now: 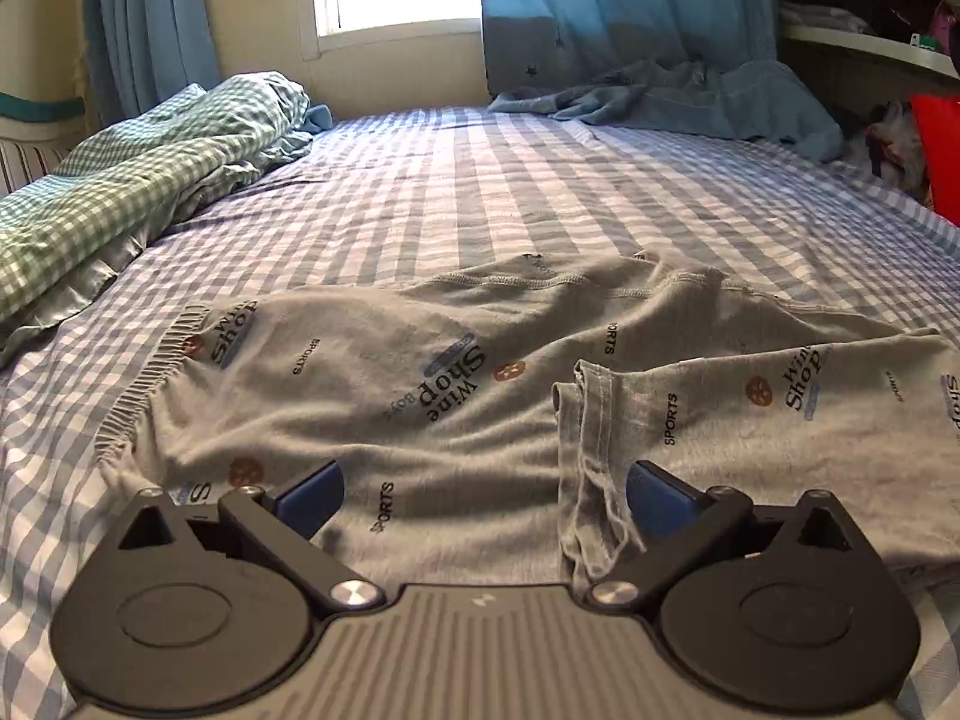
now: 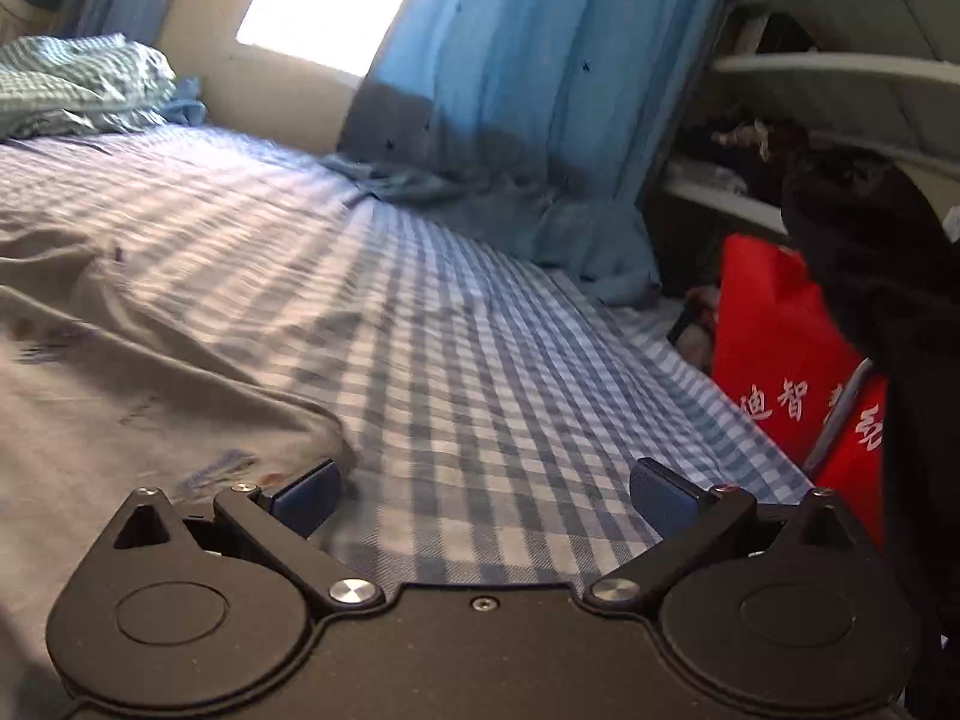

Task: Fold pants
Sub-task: 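Lower the pants onto the bed and open both grippers, then grasp the elastic waistband of the pants with the left gripper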

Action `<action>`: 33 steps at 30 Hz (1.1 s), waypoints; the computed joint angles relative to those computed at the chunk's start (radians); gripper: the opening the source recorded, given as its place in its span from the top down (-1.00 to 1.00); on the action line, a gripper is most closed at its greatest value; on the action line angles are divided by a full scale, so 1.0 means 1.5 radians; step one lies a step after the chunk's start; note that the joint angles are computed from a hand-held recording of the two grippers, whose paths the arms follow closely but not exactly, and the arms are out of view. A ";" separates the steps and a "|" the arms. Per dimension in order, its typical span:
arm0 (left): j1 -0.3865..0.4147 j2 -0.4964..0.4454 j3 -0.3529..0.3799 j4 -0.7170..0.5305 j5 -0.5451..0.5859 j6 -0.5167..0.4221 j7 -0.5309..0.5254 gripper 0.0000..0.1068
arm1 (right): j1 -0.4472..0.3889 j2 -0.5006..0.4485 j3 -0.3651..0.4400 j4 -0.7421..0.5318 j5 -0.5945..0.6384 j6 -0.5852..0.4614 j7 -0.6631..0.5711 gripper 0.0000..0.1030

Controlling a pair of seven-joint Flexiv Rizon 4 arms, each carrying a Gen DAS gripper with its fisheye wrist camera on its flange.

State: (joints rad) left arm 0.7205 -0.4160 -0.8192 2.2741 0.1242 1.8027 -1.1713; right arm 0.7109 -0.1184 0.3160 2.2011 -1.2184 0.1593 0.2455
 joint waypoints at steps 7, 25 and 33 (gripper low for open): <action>0.014 -0.035 0.001 0.007 0.034 0.022 -0.024 -0.93 | 0.055 -0.041 0.010 -0.005 0.044 -0.067 0.067 -0.99; 0.358 -0.185 -0.245 -0.024 -0.023 -0.079 -0.184 -0.49 | 0.070 -0.252 -0.114 -0.301 -0.140 0.195 -0.126 -0.99; 0.303 -0.233 -0.227 -0.095 -0.072 -0.078 -0.145 0.84 | 0.108 -0.278 -0.153 -0.330 -0.108 0.191 -0.188 -0.99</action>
State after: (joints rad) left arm 1.1752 -0.7652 -1.1593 2.1312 0.0164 1.6861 -1.3892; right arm 0.8725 -0.5354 0.0865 1.7067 -1.3810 0.4455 -0.0364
